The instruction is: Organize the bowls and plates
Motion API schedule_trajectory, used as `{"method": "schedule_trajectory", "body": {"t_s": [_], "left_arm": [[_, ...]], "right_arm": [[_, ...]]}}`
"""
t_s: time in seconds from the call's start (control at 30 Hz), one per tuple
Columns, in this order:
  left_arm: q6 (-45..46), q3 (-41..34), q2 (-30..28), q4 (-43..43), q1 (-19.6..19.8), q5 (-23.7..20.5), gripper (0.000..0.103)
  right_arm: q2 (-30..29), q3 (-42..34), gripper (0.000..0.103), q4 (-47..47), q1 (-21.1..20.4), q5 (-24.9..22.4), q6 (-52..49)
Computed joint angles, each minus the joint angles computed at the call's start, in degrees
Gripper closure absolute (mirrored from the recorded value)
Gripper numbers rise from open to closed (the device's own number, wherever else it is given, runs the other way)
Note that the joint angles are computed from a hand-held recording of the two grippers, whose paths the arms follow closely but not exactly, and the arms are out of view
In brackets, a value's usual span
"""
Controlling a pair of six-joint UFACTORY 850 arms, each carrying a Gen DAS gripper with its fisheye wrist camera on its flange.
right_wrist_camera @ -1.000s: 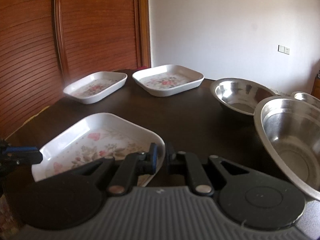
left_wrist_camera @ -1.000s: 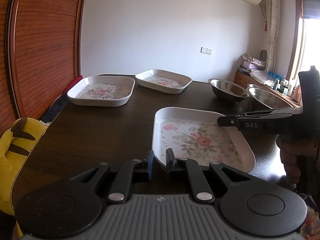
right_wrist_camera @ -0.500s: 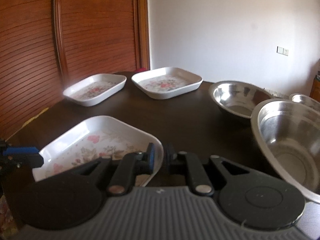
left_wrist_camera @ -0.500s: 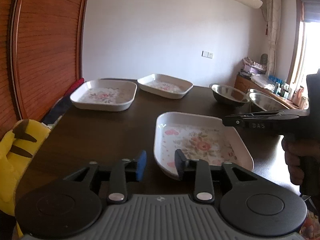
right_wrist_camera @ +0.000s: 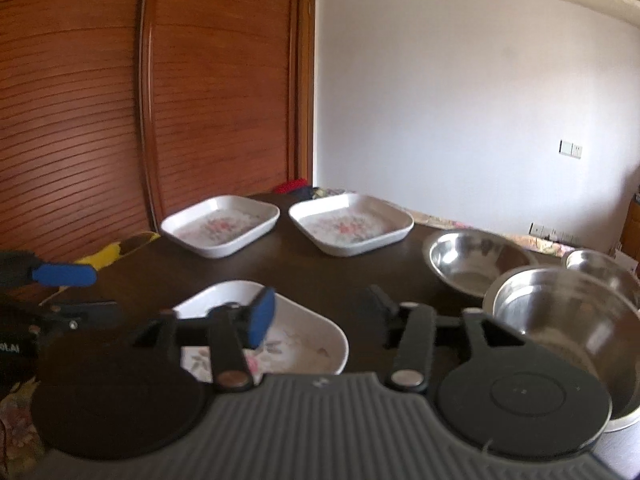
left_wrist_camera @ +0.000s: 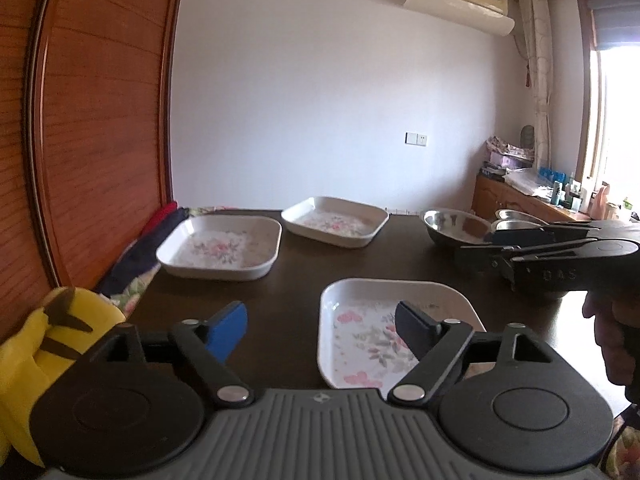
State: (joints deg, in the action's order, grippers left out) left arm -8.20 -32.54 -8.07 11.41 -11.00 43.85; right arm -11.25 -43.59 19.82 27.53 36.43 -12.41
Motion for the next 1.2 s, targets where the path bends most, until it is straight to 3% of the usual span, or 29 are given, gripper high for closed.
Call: {"method": "schedule_trajectory", "body": {"t_s": [0.13,0.2,0.27,0.53,0.83,1.03,1.2], "left_arm": [[0.82,0.26,0.47,-0.97,0.14,0.56,0.001],[0.65,0.4,0.53,-0.68,0.28,1.37,0.0],[1.46,0.56,0.51,-1.2,0.16,2.28,0.0],[1.75,-0.77,0.61,1.03,0.98,1.44,0.0],[-0.29,-7.8,-1.53,11.16,5.14,-4.52,0.0],[-10.81,-15.78,-6.6,23.65,9.57,-9.84,0.014],[-11.86,-21.24,-11.03,24.84,11.11,-13.4,0.022]], "right_arm": [[0.53,0.68,0.022,-0.07,0.21,1.16,0.37],[0.61,0.89,0.005,-0.26,0.25,1.83,0.38],[0.78,1.18,0.0,0.24,0.43,2.7,-0.39],[1.36,1.44,0.0,2.67,0.9,3.85,-2.16],[-0.68,-5.26,0.0,-6.25,-0.87,-2.24,3.71],[-6.34,-14.69,0.022,-14.02,-1.67,-10.79,10.91],[-11.89,-22.88,0.036,-20.9,-1.98,-18.98,16.99]]}}
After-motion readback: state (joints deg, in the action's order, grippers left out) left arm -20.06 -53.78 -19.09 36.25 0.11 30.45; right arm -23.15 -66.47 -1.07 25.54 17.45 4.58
